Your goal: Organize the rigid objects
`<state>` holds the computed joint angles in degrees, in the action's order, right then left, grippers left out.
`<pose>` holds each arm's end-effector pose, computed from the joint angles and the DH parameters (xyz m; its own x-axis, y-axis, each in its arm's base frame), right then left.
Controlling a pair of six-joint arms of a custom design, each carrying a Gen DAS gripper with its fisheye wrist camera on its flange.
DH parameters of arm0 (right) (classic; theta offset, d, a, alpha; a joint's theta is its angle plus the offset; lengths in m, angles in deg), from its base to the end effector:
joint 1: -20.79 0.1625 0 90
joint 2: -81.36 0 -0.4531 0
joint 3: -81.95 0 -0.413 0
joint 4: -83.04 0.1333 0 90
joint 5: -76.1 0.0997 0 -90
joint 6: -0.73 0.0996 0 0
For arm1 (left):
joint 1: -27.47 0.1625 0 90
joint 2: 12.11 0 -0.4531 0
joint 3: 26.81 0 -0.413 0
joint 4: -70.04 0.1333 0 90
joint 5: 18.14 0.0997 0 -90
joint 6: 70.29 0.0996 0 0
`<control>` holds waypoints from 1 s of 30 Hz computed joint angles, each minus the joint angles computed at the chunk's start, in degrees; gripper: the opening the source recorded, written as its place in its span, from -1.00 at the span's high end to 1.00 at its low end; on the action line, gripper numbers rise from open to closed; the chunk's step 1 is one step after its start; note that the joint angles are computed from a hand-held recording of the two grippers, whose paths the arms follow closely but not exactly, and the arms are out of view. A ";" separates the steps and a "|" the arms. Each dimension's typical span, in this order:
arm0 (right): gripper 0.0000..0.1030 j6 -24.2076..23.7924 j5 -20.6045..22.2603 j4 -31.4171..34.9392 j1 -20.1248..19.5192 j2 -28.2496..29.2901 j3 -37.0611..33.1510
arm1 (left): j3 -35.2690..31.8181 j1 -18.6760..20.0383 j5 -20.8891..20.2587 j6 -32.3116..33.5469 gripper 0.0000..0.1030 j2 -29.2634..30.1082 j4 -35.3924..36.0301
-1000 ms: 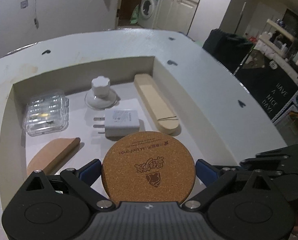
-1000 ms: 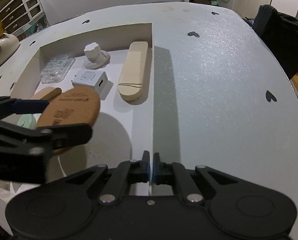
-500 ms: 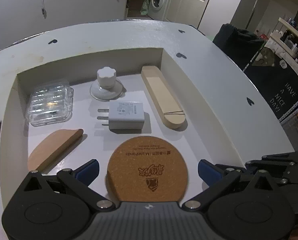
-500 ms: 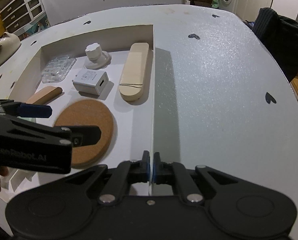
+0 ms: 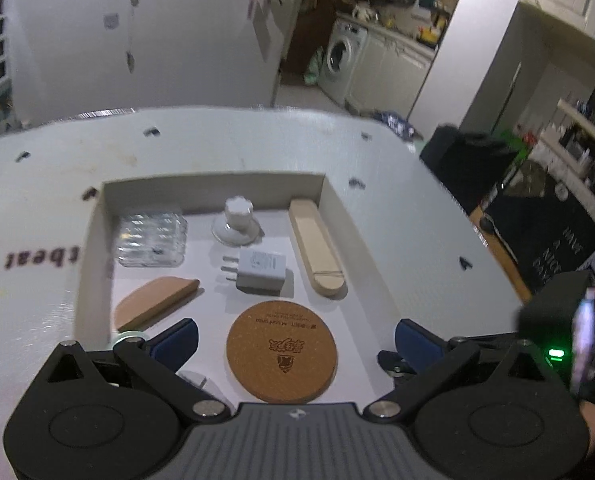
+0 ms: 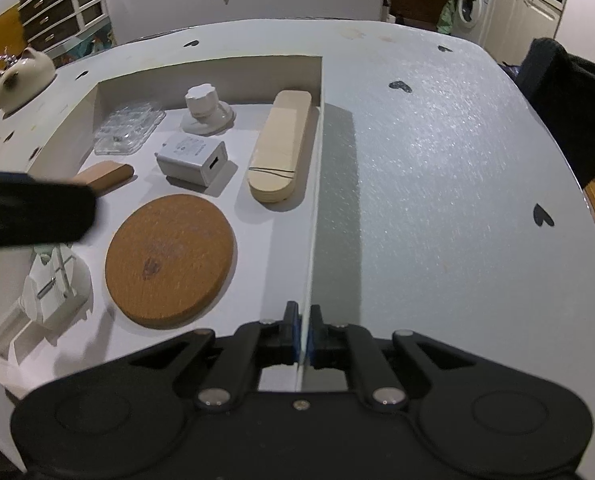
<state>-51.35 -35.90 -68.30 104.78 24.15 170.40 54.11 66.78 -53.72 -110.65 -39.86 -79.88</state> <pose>0.0189 -0.7371 0.2993 -0.6260 -0.5043 0.5948 -0.6562 0.7527 -0.0525 -0.4479 -0.6437 -0.0029 -0.8348 -0.1105 -0.5393 0.2989 0.7317 -0.6126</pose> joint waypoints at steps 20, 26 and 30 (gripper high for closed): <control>-0.08 1.44 12.67 -6.44 1.82 -14.35 11.06 | 14.91 -9.22 13.32 -14.01 -1.00 -10.35 7.61; -0.22 2.80 16.32 -11.57 1.67 -20.91 18.32 | 20.22 -11.77 14.86 -15.77 -1.00 -13.19 6.47; -0.25 2.73 18.70 -14.43 1.26 -24.66 22.74 | 22.97 -13.23 15.34 -20.78 -1.00 -15.03 10.27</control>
<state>-48.62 -17.20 -82.73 106.04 -0.51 193.13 77.08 53.55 -38.39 -131.43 -54.89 -69.62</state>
